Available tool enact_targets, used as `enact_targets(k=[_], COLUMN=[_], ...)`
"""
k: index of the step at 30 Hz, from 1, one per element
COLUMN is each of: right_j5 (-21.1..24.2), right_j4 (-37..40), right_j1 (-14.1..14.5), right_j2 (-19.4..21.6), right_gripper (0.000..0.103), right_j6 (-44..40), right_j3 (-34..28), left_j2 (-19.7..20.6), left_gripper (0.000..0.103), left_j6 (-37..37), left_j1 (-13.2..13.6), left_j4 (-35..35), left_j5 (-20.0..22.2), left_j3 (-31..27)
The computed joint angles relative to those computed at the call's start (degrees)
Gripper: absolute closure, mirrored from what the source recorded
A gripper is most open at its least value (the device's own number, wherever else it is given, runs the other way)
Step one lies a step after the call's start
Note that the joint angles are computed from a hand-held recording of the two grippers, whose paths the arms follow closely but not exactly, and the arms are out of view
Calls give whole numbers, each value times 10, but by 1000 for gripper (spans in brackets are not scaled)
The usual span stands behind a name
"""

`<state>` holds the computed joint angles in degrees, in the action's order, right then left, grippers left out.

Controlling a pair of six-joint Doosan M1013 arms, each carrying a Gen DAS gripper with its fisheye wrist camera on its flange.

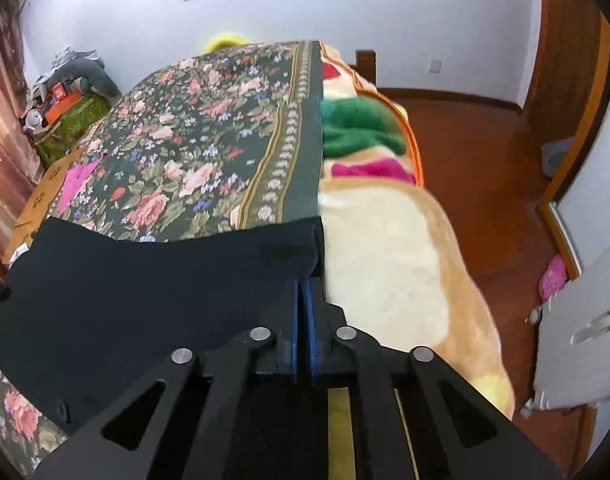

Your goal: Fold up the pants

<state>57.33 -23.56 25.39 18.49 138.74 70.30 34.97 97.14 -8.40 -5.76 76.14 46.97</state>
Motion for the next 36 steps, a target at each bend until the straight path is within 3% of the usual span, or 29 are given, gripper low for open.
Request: enact_targets(k=[5, 12, 15, 17, 19, 23, 27, 32, 36], right_j5=[43, 96, 66, 42, 21, -12, -41, -45, -7], right_j4=[-52, -11, 9, 17, 20, 44, 113, 216, 254], right_j1=[10, -5, 0, 9, 22, 48, 65, 76, 82], right_j2=[20, 32, 12, 3, 0, 10, 27, 58, 93], right_gripper=[101, 100, 96, 85, 66, 64, 64, 64, 64], right_j6=[-11, -49, -42, -48, -63, -104, -162, -259, -306], right_j3=[-28, -56, -51, -50, -51, -67, -87, -123, -166], left_j2=[5, -14, -30, -40, -50, -73, -99, -113, -111], left_gripper=[3, 3, 3, 3, 3, 3, 3, 3, 3], left_j6=[6, 12, 21, 23, 25, 42, 86, 127, 127], left_j1=[3, 9, 16, 21, 25, 25, 17, 0, -5], left_j4=[-7, 7, 10, 6, -1, -9, -9, 21, 25], left_j5=[17, 4, -12, -21, -28, -43, -65, -77, -86], left_j3=[-13, 7, 23, 35, 46, 76, 116, 148, 150])
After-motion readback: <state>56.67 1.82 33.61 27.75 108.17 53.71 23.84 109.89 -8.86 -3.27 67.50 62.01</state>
